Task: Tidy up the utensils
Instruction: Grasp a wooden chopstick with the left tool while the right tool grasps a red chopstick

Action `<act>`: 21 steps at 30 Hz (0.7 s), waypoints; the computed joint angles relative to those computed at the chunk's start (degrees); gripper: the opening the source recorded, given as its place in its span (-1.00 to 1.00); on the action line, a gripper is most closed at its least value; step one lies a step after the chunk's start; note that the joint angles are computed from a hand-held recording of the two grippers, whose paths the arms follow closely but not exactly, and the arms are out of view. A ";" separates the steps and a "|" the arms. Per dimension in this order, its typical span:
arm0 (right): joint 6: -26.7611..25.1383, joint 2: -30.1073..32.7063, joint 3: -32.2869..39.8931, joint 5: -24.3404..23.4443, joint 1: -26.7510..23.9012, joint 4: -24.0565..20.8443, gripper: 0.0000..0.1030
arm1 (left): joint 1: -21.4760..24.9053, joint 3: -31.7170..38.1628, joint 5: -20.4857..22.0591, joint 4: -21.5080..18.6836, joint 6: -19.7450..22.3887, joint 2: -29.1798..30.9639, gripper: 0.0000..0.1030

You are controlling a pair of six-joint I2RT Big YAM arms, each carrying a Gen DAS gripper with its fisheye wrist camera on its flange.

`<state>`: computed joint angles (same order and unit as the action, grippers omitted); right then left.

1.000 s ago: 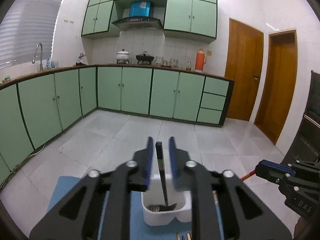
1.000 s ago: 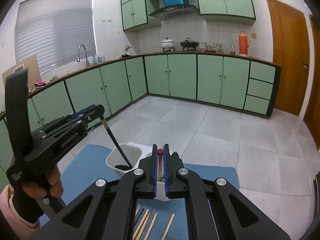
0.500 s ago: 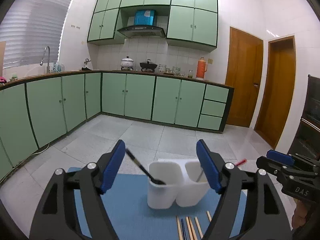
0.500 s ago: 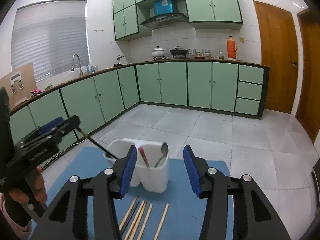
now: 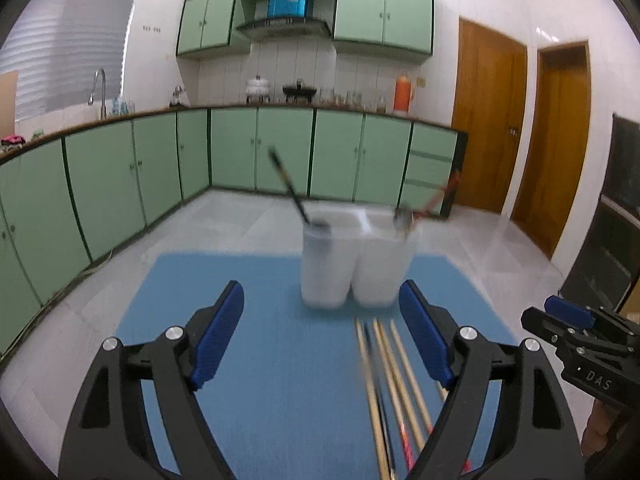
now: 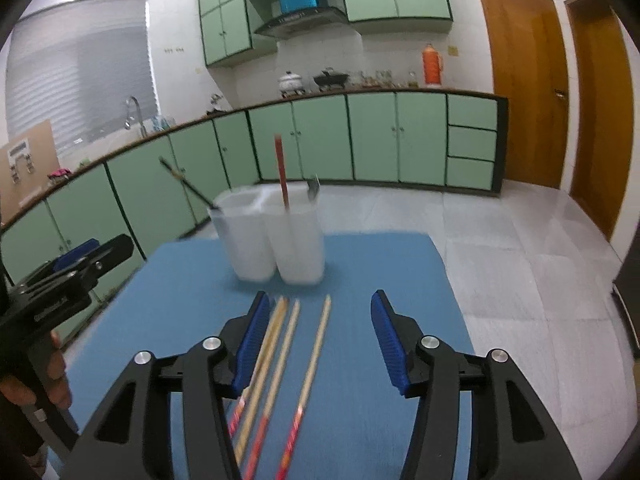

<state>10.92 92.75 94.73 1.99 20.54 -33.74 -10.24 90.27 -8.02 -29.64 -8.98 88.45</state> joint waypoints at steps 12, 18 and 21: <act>3.16 -4.66 -12.10 0.74 2.39 -0.34 0.04 | -1.70 -11.41 0.31 -5.01 1.43 -5.00 0.61; 3.38 -4.97 -14.12 -0.41 2.86 -2.22 0.35 | -1.92 -13.49 0.13 -7.46 1.74 -5.26 0.71; 3.52 -4.59 -14.09 -1.21 3.05 -3.19 0.35 | -1.84 -14.25 0.28 -8.38 2.00 -5.41 0.73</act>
<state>14.43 88.16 80.64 0.78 23.59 -36.93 -12.07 76.02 -7.74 -38.02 -6.99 83.04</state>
